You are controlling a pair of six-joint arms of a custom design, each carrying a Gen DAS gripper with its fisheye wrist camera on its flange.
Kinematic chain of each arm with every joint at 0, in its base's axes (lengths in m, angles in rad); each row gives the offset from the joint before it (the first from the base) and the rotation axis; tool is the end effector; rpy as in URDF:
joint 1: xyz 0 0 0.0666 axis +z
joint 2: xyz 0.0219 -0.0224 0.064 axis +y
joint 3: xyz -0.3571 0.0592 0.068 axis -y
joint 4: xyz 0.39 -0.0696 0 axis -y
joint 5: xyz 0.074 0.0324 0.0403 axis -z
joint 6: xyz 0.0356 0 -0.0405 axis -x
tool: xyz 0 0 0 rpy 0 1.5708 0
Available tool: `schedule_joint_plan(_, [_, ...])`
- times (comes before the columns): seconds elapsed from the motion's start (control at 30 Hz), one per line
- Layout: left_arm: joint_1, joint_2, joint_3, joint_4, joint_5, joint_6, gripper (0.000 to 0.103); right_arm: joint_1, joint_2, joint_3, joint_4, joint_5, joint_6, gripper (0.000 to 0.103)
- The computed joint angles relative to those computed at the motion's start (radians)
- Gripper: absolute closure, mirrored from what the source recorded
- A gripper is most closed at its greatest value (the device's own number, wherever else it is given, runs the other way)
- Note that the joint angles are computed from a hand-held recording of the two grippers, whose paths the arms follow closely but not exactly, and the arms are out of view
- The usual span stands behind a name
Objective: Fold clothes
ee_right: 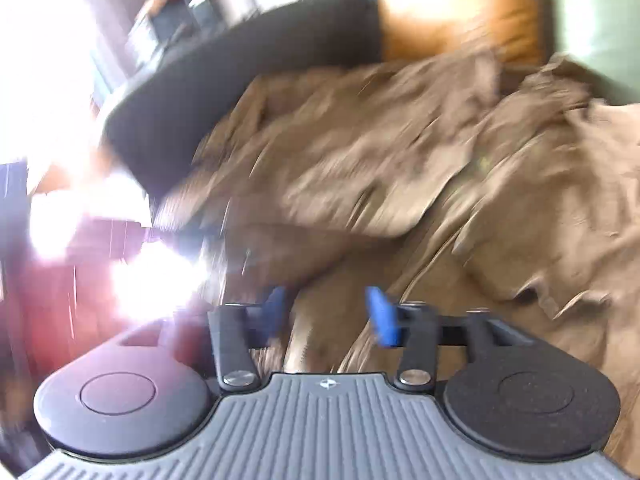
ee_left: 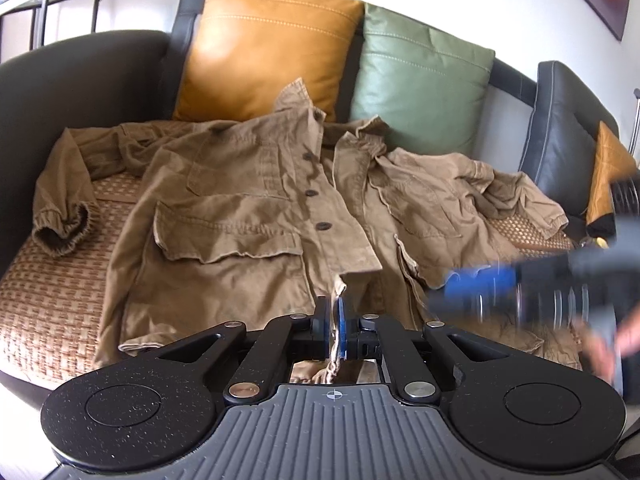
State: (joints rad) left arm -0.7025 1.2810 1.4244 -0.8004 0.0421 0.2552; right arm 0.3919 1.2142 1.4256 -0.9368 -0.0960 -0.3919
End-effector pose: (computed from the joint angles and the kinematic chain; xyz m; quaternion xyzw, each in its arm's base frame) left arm 0.3481 -0.2972 0.4809 0.2081 0.8728 -0.2200 0.3828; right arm 0.3907 0.1647 0.4981 -0.0197 0.9109 0.1969 0.3620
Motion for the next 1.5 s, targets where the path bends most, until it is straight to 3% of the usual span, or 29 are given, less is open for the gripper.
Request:
schedule_joint_plan(0.1, [-0.004, 0.007, -0.004, 0.002, -0.003, 0.011, 0.093, -0.070, 0.083, 0.094, -0.007, 0.007, -0.065, 0.041])
schedule_joint_plan(0.23, [-0.005, 0.017, -0.010, 0.004, 0.005, 0.022, 0.089, -0.140, 0.250, 0.257, -0.069, 0.019, -0.010, 0.046])
schedule_joint_plan(0.3, [-0.005, 0.025, -0.011, 0.005, 0.011, 0.019, 0.081, -0.157, 0.339, 0.334, -0.101, 0.017, -0.001, 0.048])
schedule_joint_plan(0.53, [-0.005, 0.065, 0.001, -0.014, 0.050, -0.002, 0.079, -0.168, 0.548, 0.493, -0.177, 0.073, 0.002, 0.050])
schedule_joint_plan(0.57, [-0.007, 0.070, 0.003, -0.017, 0.052, -0.005, 0.079, -0.171, 0.552, 0.497, -0.171, 0.058, 0.002, 0.051])
schedule_joint_plan(0.6, [-0.009, 0.076, 0.006, -0.020, 0.056, -0.006, 0.079, -0.174, 0.556, 0.500, -0.166, 0.043, 0.003, 0.058])
schedule_joint_plan(0.63, [-0.013, 0.081, 0.009, -0.022, 0.055, -0.008, 0.079, -0.177, 0.561, 0.503, -0.160, 0.028, 0.004, 0.083])
schedule_joint_plan(0.7, [-0.024, 0.089, 0.014, -0.025, 0.040, -0.016, 0.080, -0.181, 0.563, 0.517, -0.166, 0.019, 0.005, 0.099])
schedule_joint_plan(0.73, [-0.030, 0.092, 0.017, -0.026, 0.032, -0.020, 0.088, -0.184, 0.553, 0.517, -0.159, 0.003, 0.006, 0.103])
schedule_joint_plan(0.77, [-0.035, 0.094, 0.019, -0.026, 0.020, -0.024, 0.100, -0.189, 0.543, 0.515, -0.150, -0.014, 0.005, 0.103])
schedule_joint_plan(0.8, [-0.039, 0.091, 0.018, -0.023, 0.006, -0.023, 0.102, -0.194, 0.527, 0.510, -0.135, -0.036, -0.004, 0.103])
schedule_joint_plan(0.93, [-0.036, 0.049, 0.000, -0.008, -0.006, -0.015, 0.103, -0.207, 0.436, 0.469, -0.058, -0.080, 0.001, 0.103])
schedule_joint_plan(1.03, [-0.032, 0.022, -0.011, -0.015, 0.020, -0.025, 0.103, -0.207, 0.354, 0.418, -0.026, -0.066, 0.022, 0.103])
schedule_joint_plan(1.23, [-0.074, 0.037, -0.017, -0.082, 0.038, -0.123, 0.103, -0.233, 0.275, 0.288, -0.093, -0.031, 0.000, 0.103])
schedule_joint_plan(1.4, [-0.105, 0.078, -0.025, -0.098, 0.012, -0.154, 0.094, -0.226, 0.300, 0.192, -0.116, 0.022, -0.054, 0.102])
schedule_joint_plan(1.43, [-0.105, 0.081, -0.022, -0.101, 0.016, -0.156, 0.088, -0.223, 0.306, 0.188, -0.125, 0.043, -0.069, 0.101])
schedule_joint_plan(1.47, [-0.101, 0.085, -0.017, -0.106, 0.031, -0.161, 0.075, -0.222, 0.305, 0.183, -0.125, 0.052, -0.073, 0.101])
schedule_joint_plan(1.5, [-0.099, 0.088, -0.010, -0.114, 0.047, -0.164, 0.075, -0.224, 0.300, 0.184, -0.124, 0.051, -0.077, 0.101])
